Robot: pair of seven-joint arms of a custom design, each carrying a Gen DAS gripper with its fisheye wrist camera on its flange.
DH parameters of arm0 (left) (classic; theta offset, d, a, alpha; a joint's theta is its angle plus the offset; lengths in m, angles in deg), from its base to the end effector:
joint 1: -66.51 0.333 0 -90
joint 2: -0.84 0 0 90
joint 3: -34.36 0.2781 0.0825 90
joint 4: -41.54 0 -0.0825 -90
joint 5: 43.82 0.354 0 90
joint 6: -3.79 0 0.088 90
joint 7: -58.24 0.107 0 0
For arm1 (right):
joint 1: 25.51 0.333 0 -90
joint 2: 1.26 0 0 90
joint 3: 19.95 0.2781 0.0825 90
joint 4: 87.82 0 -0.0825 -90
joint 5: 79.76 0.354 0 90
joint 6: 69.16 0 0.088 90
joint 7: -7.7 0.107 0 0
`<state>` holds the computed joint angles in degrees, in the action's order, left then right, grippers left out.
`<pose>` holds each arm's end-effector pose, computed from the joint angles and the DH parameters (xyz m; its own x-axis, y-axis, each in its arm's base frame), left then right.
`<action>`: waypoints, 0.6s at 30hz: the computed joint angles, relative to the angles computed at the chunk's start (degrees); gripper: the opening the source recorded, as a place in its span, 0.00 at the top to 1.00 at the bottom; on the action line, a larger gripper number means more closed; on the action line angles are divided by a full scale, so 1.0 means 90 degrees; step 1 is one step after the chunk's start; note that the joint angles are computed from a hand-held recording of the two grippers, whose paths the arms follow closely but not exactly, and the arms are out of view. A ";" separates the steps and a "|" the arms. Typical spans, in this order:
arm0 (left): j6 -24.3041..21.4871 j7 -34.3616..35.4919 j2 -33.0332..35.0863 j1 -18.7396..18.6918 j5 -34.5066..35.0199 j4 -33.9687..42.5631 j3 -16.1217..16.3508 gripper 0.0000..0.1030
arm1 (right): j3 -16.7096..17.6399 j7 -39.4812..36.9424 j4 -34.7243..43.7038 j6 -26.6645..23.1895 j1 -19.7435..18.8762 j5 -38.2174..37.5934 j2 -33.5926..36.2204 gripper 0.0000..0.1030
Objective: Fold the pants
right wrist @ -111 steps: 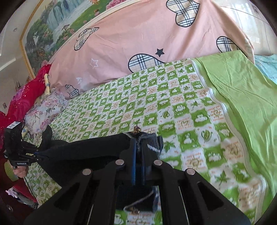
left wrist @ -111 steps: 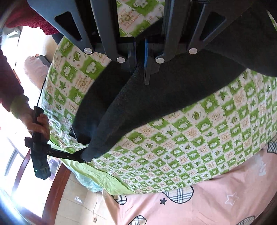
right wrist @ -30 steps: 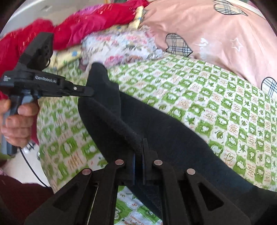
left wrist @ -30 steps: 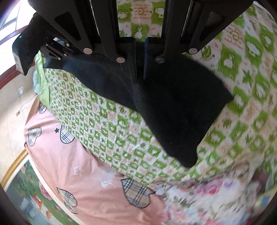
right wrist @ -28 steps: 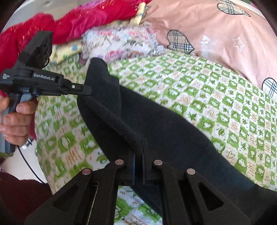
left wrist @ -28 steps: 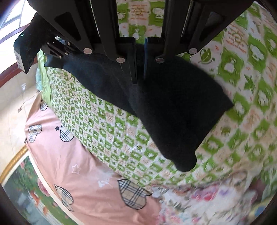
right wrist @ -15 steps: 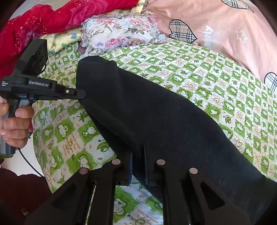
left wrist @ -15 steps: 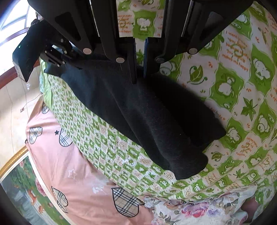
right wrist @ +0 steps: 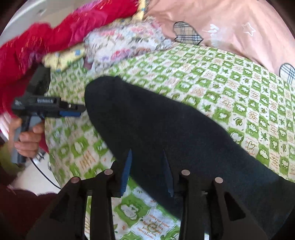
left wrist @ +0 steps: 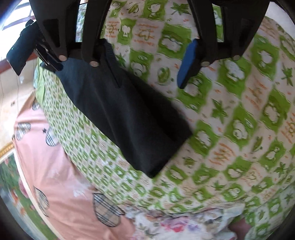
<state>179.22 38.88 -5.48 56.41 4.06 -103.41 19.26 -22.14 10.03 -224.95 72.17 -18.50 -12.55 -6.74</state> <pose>0.3934 -0.2500 0.3537 0.4345 -0.7448 0.5065 -0.6786 -0.6405 -0.3596 0.4773 0.0386 0.3525 0.7019 -0.6775 -0.2198 -0.6072 -0.4079 -0.6819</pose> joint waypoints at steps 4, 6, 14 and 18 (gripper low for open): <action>-0.0263 0.0895 -0.0029 -0.0242 -0.1076 -0.0012 0.0264 0.34 | -0.0095 0.0505 0.0624 -0.0390 -0.0147 0.0310 0.0381 0.64; -0.0301 0.1206 0.0058 -0.0263 -0.1464 0.0040 0.0335 0.34 | -0.0005 0.0730 0.0955 -0.0065 -0.0143 0.0321 0.0634 0.64; -0.0123 0.1356 0.0298 -0.0019 -0.1537 0.0078 0.0336 0.34 | 0.0271 0.2332 0.2698 -0.0106 -0.0251 -0.0931 0.2107 0.64; -0.0020 0.1314 0.0392 0.0039 -0.1380 0.0093 0.0342 0.37 | 0.0361 0.3062 0.3457 -0.0415 -0.0192 -0.1983 0.2809 0.64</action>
